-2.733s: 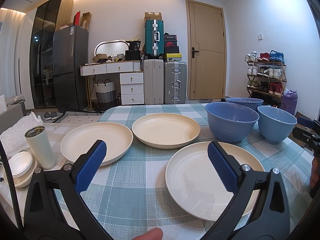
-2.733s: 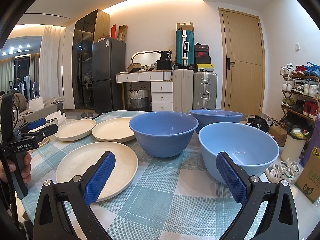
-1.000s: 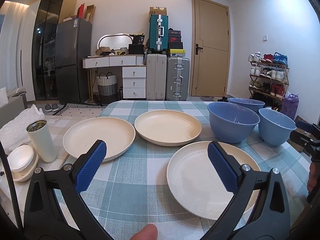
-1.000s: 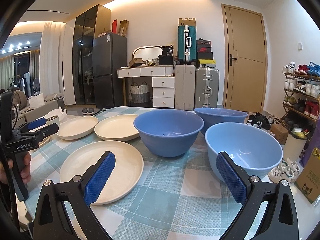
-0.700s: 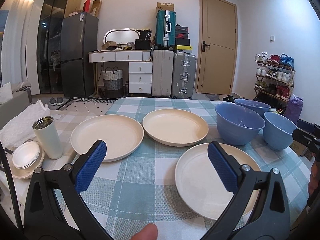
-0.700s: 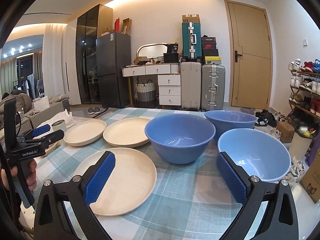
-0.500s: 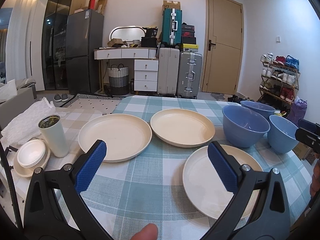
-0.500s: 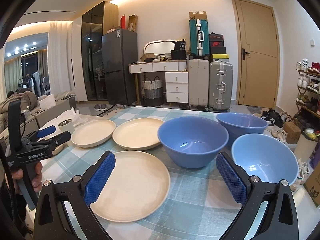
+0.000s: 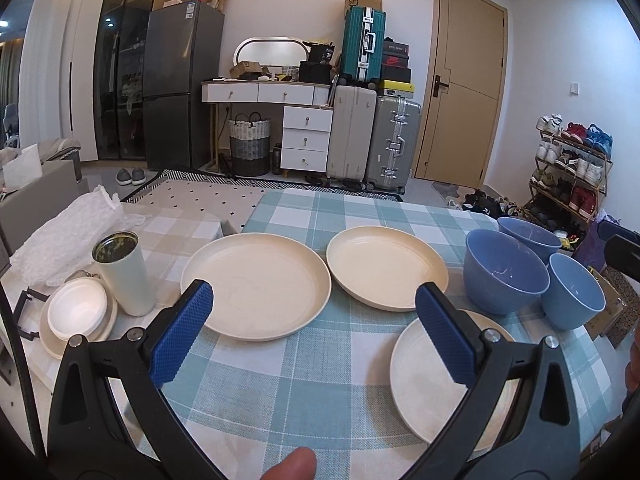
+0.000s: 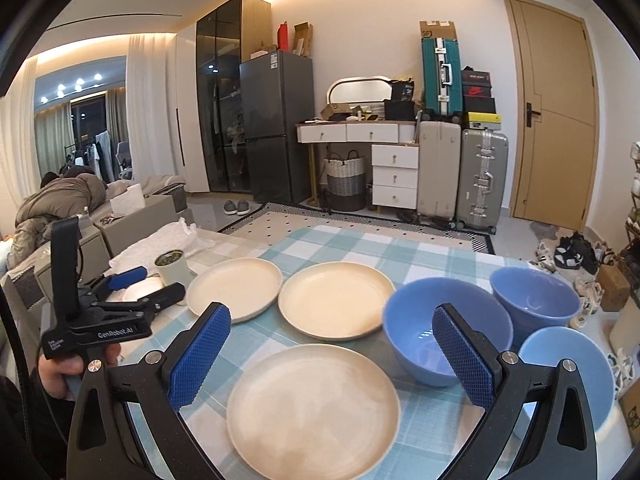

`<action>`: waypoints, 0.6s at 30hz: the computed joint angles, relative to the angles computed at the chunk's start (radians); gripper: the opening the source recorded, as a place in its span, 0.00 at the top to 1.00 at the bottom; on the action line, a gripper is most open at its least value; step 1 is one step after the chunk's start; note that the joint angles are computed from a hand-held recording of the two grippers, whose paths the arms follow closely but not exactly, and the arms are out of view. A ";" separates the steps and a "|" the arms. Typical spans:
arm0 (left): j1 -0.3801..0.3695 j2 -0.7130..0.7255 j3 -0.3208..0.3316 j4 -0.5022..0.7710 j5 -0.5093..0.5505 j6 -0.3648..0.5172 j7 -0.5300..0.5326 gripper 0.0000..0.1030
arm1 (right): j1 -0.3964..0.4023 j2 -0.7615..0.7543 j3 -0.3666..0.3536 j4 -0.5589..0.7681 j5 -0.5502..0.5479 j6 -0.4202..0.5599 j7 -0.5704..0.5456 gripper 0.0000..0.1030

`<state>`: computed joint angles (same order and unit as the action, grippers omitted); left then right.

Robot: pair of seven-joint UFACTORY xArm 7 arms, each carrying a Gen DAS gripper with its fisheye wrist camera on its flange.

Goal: Organize plates and bowls
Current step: 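Move both grippers to opposite rims of the nearest cream plate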

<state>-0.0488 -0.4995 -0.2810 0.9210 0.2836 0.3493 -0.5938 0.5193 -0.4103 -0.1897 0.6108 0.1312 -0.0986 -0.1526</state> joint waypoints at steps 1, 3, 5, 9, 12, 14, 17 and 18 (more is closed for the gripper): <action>-0.002 0.000 0.007 0.008 -0.001 0.010 0.008 0.02 | 0.003 0.011 0.003 0.017 0.001 0.011 0.003 0.00; -0.010 -0.002 0.022 0.018 -0.010 0.025 0.026 0.02 | 0.024 0.031 0.000 0.059 0.012 0.044 -0.002 0.00; -0.012 -0.004 0.038 0.025 -0.020 0.037 0.040 0.02 | 0.053 0.055 -0.016 0.101 0.034 0.069 -0.027 0.00; -0.010 0.013 0.063 0.050 -0.043 0.076 0.063 0.02 | 0.121 0.136 -0.055 0.204 0.116 0.112 -0.102 0.00; -0.001 0.027 0.075 0.064 -0.052 0.099 0.064 0.02 | 0.156 0.199 -0.074 0.276 0.189 0.147 -0.160 0.00; 0.010 0.043 0.078 0.076 -0.051 0.109 0.058 0.02 | 0.150 0.250 -0.061 0.325 0.226 0.167 -0.183 0.00; 0.024 0.053 0.083 0.080 -0.037 0.119 0.055 0.02 | 0.163 0.337 -0.066 0.405 0.344 0.196 -0.275 0.00; 0.028 0.058 0.084 0.082 -0.032 0.120 0.054 0.02 | 0.159 0.360 -0.057 0.424 0.372 0.201 -0.295 0.00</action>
<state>-0.0211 -0.4411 -0.1968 1.0027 0.2511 0.4696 -0.5402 0.6788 -0.0507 -0.2470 1.0346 0.5029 0.1026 -0.4476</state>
